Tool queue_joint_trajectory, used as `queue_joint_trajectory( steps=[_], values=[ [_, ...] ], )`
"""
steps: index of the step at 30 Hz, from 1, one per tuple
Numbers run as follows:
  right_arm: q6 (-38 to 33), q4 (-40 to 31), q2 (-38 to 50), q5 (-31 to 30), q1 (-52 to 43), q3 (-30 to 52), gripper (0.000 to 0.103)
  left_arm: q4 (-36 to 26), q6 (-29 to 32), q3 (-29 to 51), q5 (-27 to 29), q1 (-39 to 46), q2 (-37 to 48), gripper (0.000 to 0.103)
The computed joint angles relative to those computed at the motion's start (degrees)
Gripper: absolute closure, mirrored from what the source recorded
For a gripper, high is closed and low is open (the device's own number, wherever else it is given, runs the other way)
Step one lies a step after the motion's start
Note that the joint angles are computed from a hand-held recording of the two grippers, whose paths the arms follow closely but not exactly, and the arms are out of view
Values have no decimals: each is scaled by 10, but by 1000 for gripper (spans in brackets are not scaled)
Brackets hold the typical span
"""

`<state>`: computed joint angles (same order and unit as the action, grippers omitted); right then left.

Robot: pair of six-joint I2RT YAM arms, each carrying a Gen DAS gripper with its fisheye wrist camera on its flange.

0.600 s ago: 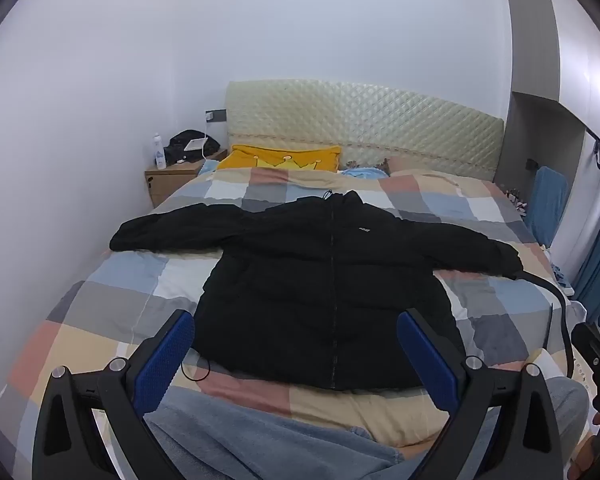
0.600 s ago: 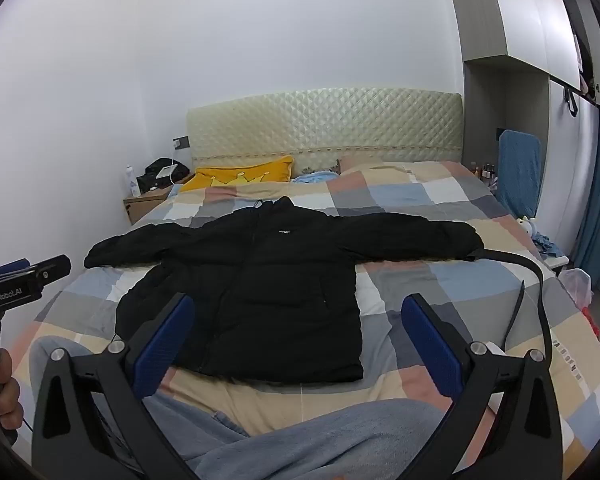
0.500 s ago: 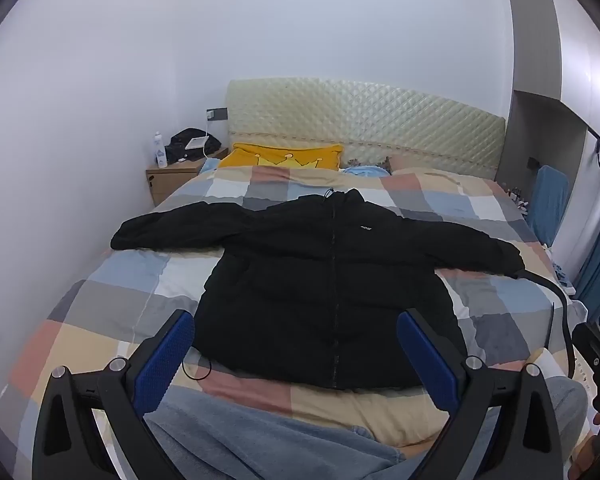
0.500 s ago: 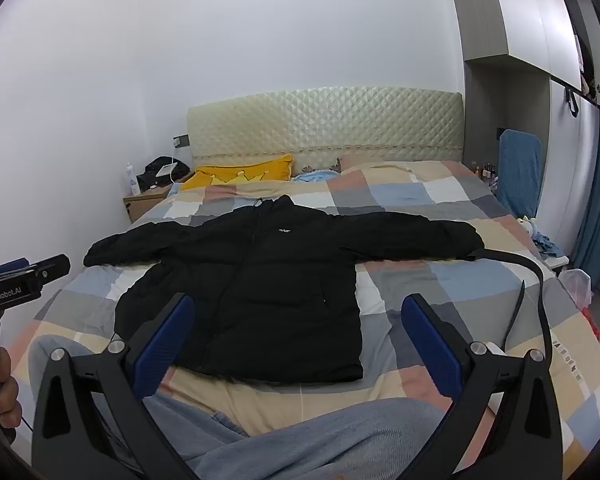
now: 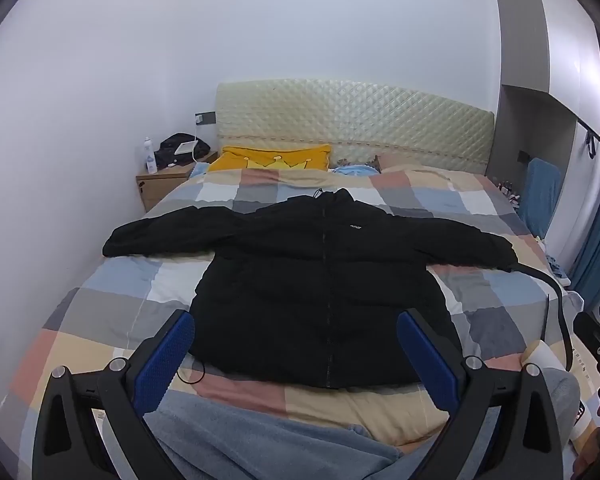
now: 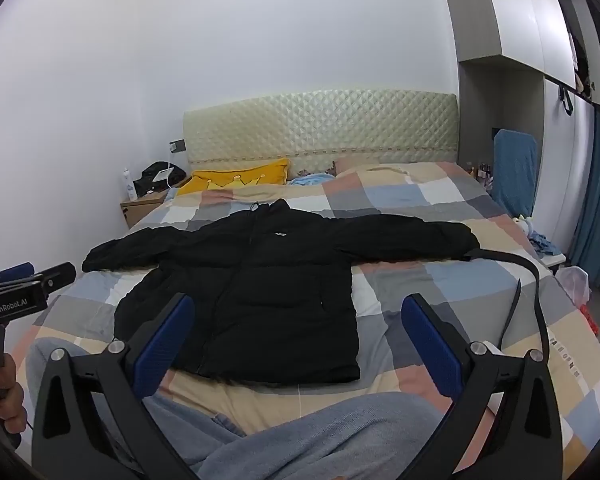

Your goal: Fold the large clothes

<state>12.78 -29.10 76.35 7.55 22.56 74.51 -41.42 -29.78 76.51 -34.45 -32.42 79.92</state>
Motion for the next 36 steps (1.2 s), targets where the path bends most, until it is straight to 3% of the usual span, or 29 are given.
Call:
queue_joint_trajectory(
  steps=[4, 9, 22, 36],
  values=[
    [1, 4, 0, -1, 4, -1, 0, -6, -13, 7, 13, 3, 1, 1],
    [3, 22, 7, -5, 4, -8, 0, 17, 14, 5, 35, 17, 8, 1],
    [-14, 70, 63, 21, 18, -13, 0, 113, 59, -29, 95, 59, 56, 1],
    [11, 68, 89, 15, 22, -2, 0, 112, 55, -30, 126, 84, 69, 1]
  ],
)
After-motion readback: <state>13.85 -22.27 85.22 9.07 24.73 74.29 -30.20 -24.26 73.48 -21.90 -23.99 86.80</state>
